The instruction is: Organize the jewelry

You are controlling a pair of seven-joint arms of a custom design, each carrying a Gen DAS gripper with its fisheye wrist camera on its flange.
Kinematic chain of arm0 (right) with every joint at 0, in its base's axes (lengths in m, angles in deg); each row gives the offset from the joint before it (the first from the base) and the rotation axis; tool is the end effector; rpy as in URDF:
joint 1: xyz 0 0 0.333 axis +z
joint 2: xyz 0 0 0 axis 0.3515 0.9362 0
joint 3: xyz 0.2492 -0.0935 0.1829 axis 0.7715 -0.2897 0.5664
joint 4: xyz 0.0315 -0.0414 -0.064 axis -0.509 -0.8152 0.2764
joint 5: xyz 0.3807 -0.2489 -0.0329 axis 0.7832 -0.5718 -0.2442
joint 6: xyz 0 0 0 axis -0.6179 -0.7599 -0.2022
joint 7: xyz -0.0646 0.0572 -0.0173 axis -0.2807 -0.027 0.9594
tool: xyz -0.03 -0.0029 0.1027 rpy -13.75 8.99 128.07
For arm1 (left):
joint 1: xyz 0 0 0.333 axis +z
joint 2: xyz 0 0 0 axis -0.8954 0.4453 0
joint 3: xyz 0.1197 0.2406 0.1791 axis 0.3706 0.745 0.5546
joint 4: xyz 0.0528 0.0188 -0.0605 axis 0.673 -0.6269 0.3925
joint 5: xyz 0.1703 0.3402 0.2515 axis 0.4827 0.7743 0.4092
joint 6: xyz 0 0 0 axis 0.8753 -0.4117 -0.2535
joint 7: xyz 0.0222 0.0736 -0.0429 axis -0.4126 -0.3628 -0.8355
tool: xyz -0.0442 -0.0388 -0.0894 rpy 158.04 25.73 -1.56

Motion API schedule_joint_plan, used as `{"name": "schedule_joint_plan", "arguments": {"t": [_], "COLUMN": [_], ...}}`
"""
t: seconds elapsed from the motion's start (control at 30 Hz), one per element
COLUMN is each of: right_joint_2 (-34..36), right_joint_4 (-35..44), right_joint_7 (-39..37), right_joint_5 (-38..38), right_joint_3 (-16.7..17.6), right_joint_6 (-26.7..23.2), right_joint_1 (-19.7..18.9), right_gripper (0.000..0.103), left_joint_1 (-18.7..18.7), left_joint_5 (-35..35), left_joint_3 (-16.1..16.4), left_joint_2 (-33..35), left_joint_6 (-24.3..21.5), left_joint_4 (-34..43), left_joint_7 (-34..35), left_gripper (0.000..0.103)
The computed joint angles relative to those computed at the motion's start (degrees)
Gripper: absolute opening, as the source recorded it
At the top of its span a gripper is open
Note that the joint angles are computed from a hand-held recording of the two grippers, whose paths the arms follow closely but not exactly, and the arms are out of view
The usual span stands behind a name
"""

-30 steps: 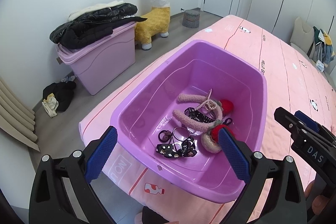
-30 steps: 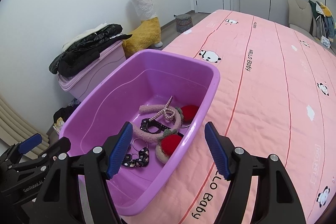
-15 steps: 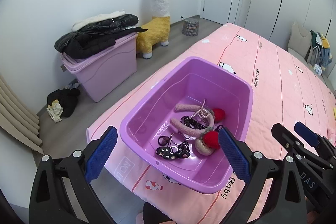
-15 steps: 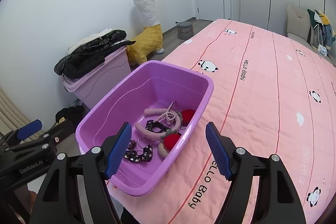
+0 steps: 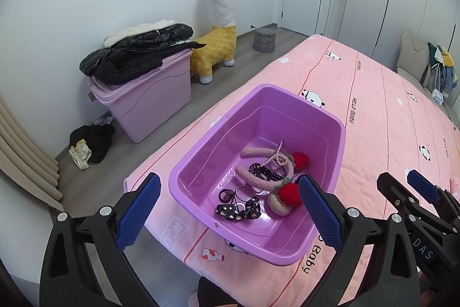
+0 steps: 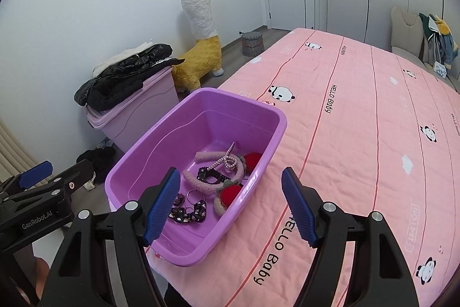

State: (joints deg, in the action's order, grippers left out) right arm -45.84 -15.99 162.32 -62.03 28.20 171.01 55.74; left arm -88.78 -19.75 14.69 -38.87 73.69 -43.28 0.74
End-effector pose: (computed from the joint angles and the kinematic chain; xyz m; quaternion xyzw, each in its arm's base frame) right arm 0.5282 0.4297 0.7875 -0.5485 0.7476 -0.2394 0.2880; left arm 0.5914 -0.3859 0.8127 -0.5850 0.7306 -0.2678 0.2285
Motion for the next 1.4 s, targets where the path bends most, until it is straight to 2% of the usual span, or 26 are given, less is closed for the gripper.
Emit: {"name": "schedule_joint_plan", "arguments": {"t": [0.67,1.4], "right_joint_2": [1.5,1.8], "right_joint_4": [3.4,3.9], "right_joint_7": [0.5,0.4], "right_joint_5": [-3.7,-4.0], "right_joint_3": [-0.4,-0.5], "right_joint_6": [-5.2,-5.8], "right_joint_1": [2.2,2.7], "right_gripper": [0.070,0.070], "left_joint_1": [-0.3,0.4], "left_joint_5": [-0.2,-0.8], "left_joint_3": [0.0,-0.4], "left_joint_2": [0.3,-0.8], "left_joint_6": [-0.3,0.1], "left_joint_4": [0.5,-0.9], "left_joint_7": [0.3,0.4], "left_gripper": [0.095,0.095]}}
